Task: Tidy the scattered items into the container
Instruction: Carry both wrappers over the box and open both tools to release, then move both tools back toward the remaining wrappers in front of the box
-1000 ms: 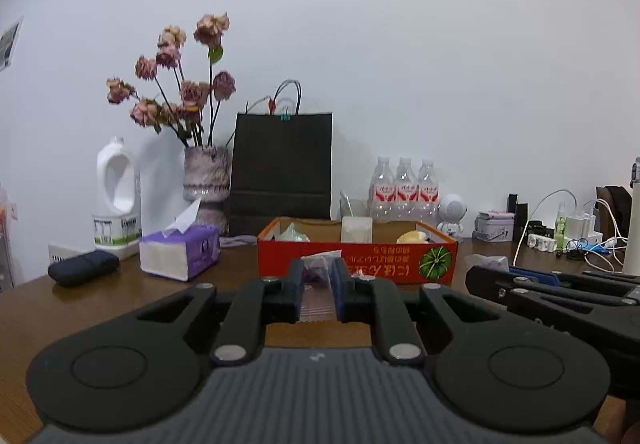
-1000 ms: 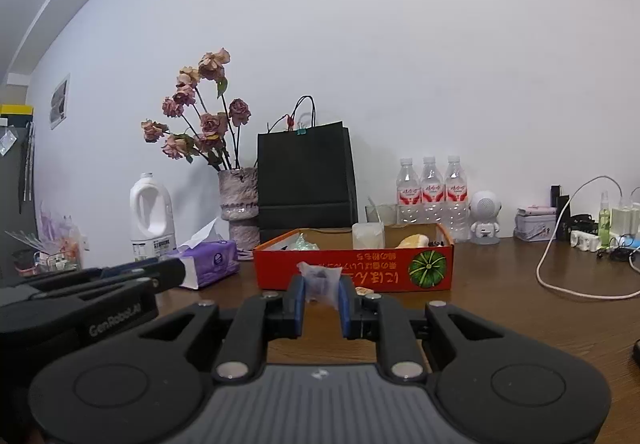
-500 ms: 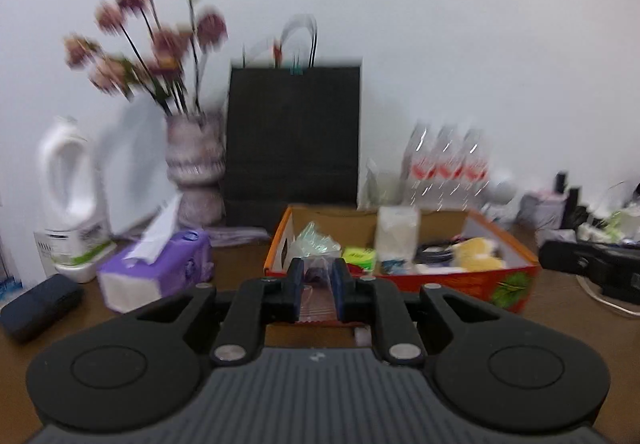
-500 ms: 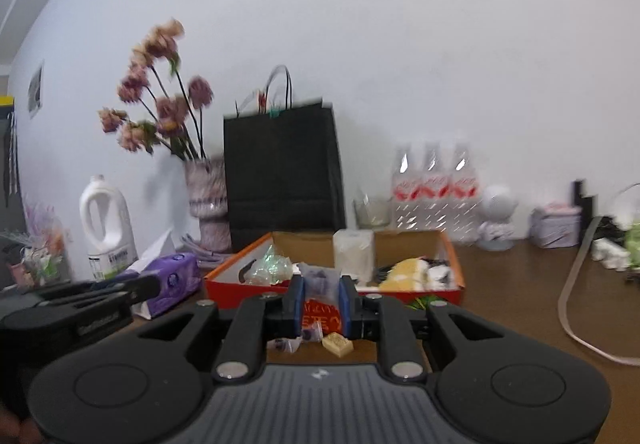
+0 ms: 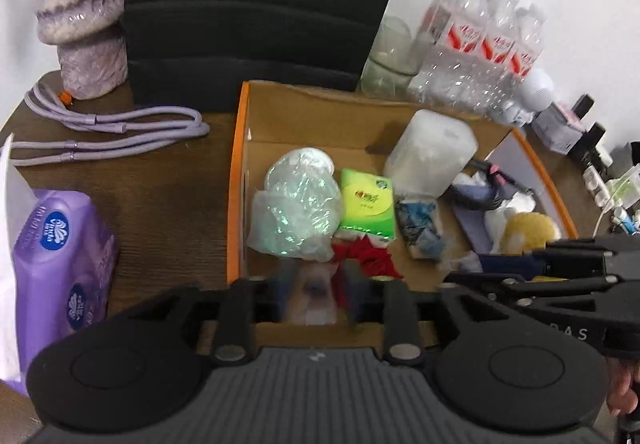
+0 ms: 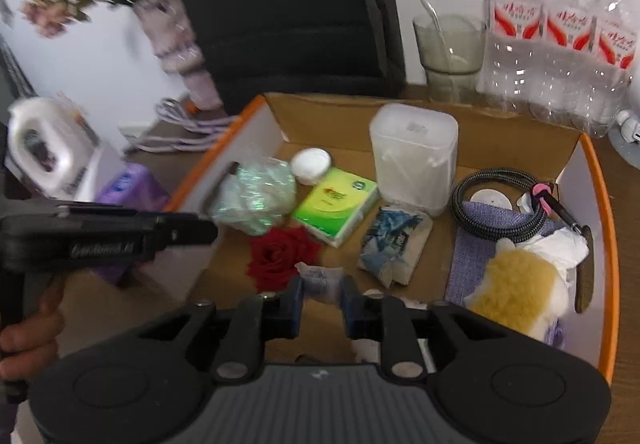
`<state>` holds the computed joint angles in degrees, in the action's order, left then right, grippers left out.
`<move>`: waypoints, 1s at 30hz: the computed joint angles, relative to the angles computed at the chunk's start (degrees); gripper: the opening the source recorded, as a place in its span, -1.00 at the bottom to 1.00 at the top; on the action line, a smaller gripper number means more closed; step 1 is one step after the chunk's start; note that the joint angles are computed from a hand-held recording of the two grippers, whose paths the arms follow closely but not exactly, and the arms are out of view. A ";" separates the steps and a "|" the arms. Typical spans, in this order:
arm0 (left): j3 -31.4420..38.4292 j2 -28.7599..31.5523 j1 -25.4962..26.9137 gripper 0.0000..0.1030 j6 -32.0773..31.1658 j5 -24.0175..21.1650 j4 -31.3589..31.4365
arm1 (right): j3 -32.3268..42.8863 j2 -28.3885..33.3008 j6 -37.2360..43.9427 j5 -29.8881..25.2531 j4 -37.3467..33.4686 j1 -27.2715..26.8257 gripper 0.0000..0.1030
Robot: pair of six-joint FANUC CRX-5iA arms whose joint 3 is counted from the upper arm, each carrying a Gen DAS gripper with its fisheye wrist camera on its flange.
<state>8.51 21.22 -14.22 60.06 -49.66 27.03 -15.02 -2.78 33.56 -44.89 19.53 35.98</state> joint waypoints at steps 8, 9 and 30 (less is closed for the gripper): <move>3.12 1.12 0.07 -0.01 0.70 -3.34 -0.58 | 1.88 -0.35 6.18 0.60 -7.92 -2.61 -0.13; 3.26 0.94 0.10 0.09 0.46 -3.61 -0.27 | 1.98 -0.87 5.98 0.06 -8.01 -2.73 -0.07; -23.93 -22.39 -6.21 1.00 8.72 23.31 -10.00 | -20.13 -16.97 -39.01 -16.65 29.84 15.86 0.73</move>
